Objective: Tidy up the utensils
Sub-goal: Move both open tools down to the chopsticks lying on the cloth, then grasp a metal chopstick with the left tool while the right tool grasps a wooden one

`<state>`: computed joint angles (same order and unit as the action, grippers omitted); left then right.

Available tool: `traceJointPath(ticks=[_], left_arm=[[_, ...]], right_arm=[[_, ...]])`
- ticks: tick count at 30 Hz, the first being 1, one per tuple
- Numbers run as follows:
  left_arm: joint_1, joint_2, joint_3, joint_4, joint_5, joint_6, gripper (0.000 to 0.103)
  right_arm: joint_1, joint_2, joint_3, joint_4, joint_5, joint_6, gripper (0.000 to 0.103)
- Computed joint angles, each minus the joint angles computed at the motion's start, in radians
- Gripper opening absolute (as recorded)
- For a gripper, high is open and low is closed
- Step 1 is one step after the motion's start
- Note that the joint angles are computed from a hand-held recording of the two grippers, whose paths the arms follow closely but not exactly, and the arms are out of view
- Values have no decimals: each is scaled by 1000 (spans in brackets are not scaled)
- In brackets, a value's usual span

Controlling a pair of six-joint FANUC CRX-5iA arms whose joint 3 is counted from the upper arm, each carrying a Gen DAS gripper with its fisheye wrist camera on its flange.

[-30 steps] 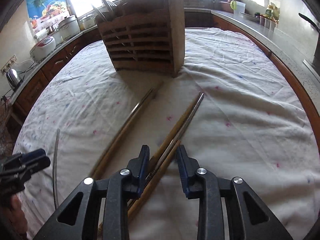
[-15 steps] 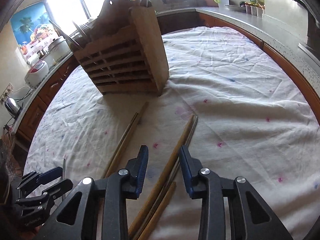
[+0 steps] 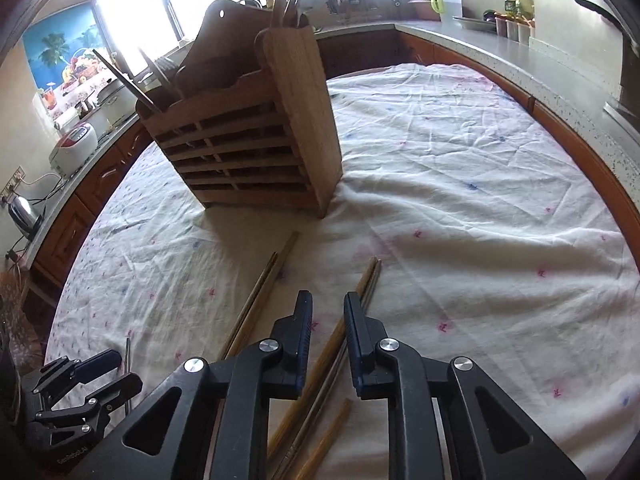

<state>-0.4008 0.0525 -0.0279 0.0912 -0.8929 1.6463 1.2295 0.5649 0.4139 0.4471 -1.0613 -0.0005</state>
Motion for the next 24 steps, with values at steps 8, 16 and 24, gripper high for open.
traceJointPath(ticks=[8, 16, 24], left_arm=[[54, 3, -83, 212, 89, -169, 46], [74, 3, -64, 188, 40, -110, 46], [-43, 74, 92, -111, -9, 35, 13]], right_arm=[[3, 7, 1, 1, -23, -24, 14], [-14, 31, 28, -8, -29, 2, 11], [-16, 123, 171, -1, -142, 119, 13]])
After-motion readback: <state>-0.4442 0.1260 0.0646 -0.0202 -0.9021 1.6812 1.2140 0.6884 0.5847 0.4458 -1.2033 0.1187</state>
